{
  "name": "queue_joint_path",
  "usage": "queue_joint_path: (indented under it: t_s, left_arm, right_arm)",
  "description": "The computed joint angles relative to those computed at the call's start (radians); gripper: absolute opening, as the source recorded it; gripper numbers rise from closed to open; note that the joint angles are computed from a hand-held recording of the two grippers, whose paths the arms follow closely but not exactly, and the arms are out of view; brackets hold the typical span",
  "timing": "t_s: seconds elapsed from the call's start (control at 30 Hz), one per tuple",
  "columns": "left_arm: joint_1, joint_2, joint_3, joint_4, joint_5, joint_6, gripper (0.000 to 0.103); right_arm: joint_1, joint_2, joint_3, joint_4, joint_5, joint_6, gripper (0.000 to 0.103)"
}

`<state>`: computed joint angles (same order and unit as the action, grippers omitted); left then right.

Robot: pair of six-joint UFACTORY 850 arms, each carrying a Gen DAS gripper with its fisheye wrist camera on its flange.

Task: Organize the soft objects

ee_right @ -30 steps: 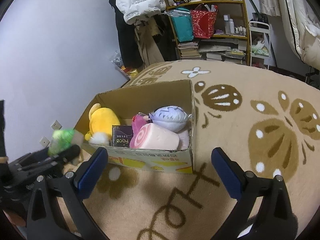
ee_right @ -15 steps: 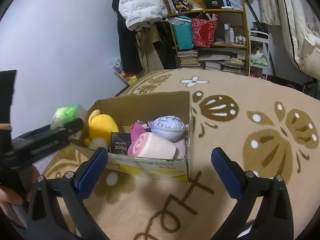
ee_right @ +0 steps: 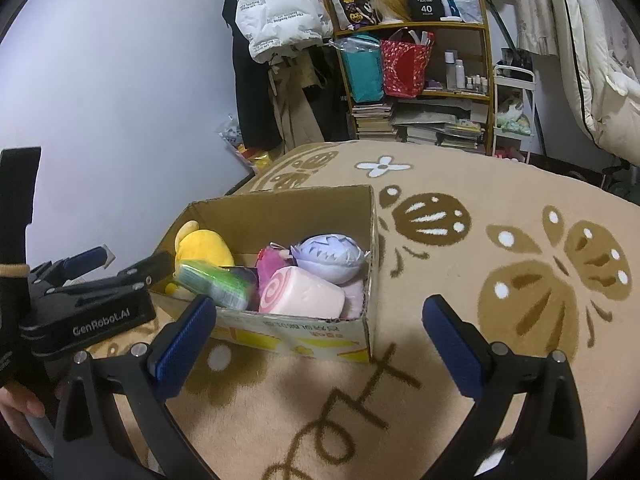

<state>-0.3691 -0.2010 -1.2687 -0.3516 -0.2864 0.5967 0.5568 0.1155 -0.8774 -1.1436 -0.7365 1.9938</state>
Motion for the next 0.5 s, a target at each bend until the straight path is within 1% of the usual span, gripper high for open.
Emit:
queue_joint_path:
  t_s: [0.07,0.13,0.17,0.27,0.3,0.37,0.43,0.5]
  left_arm:
    - [0.011,0.023,0.02,-0.089,0.006,0.089,0.096]
    - [0.02,0.061,0.057,-0.182,0.051,0.19,0.096]
    - [0.024,0.075,0.068,-0.229,0.06,0.239,0.096]
    - [0.044,0.106,0.077,-0.296,0.027,0.299,0.096]
    - [0.054,0.12,0.088,-0.335,0.023,0.335,0.096]
    - [0.062,0.142,0.103,-0.355,0.022,0.352,0.096]
    - [0.073,0.167,0.119,-0.406,0.003,0.411,0.096]
    - [0.076,0.187,0.132,-0.398,0.001,0.412,0.096]
  right_arm:
    - [0.013,0.005,-0.004,0.002,-0.027,-0.004,0.103]
    - [0.032,0.01,-0.011,0.012,-0.067,-0.011,0.103]
    - [0.043,0.011,-0.015,0.019,-0.088,-0.019,0.103]
    - [0.068,0.018,-0.022,0.029,-0.124,-0.038,0.103]
    - [0.08,0.022,-0.024,0.03,-0.138,-0.04,0.103]
    - [0.099,0.032,-0.023,0.027,-0.157,-0.042,0.103]
    - [0.121,0.039,-0.026,0.024,-0.19,-0.059,0.103]
    - [0.146,0.038,-0.032,0.018,-0.231,-0.07,0.103]
